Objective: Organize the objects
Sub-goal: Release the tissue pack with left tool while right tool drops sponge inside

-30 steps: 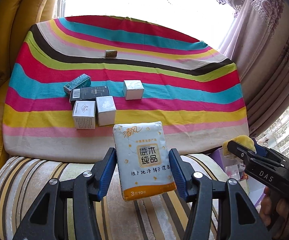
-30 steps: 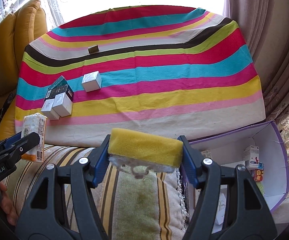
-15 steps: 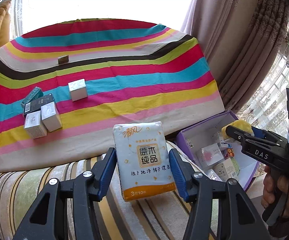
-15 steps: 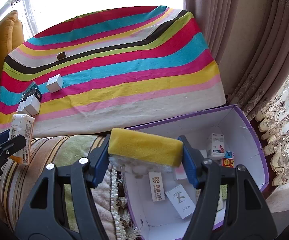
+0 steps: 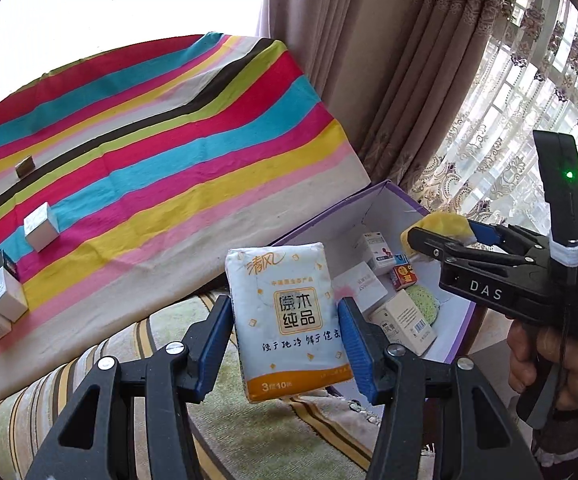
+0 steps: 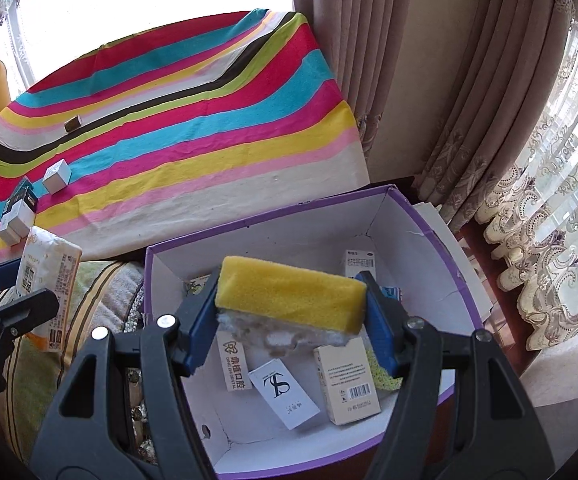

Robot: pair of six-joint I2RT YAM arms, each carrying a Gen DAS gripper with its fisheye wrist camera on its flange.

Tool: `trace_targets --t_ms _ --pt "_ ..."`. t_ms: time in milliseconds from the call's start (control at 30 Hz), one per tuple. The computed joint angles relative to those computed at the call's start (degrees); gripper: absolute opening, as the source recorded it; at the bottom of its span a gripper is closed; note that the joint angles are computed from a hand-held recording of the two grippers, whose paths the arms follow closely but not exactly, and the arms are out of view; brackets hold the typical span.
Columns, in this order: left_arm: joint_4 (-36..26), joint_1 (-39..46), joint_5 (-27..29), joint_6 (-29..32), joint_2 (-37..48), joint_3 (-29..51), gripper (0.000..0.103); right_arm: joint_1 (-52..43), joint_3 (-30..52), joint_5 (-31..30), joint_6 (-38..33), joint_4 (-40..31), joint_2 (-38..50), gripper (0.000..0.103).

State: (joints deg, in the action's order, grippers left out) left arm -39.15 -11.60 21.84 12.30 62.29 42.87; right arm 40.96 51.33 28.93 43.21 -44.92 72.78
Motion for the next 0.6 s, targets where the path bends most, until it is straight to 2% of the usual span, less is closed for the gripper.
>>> trace_targets --t_ms 67,167,200,267,300,600 --pt "0.6 -2.1 0.3 -0.6 1.0 0.4 0.055 -1.1 -0.6 0.0 -0.1 0.0 -1.1 0.068" --pt "1.1 -4.1 2.3 -1.0 2.7 1.3 0.061 -2.5 -1.1 -0.3 -0.4 -0.1 -2.4 0.07" --pt "1.2 -4.4 2.7 -1.1 3.2 1.6 0.066 -2.9 -0.9 -0.4 -0.3 -0.2 -2.5 0.072" --pt "1.6 -4.3 3.4 -1.6 3.5 2.0 0.074 -3.3 -0.6 0.0 0.0 -0.6 -2.4 0.083" --pt "1.6 -3.9 3.8 -1.5 3.7 2.3 0.075 -3.2 -0.3 0.4 0.0 -0.9 -2.2 0.084" --pt "-0.5 5.2 5.4 3.4 8.2 7.6 0.075 -2.1 3.2 -0.9 -1.4 -0.3 1.5 0.085"
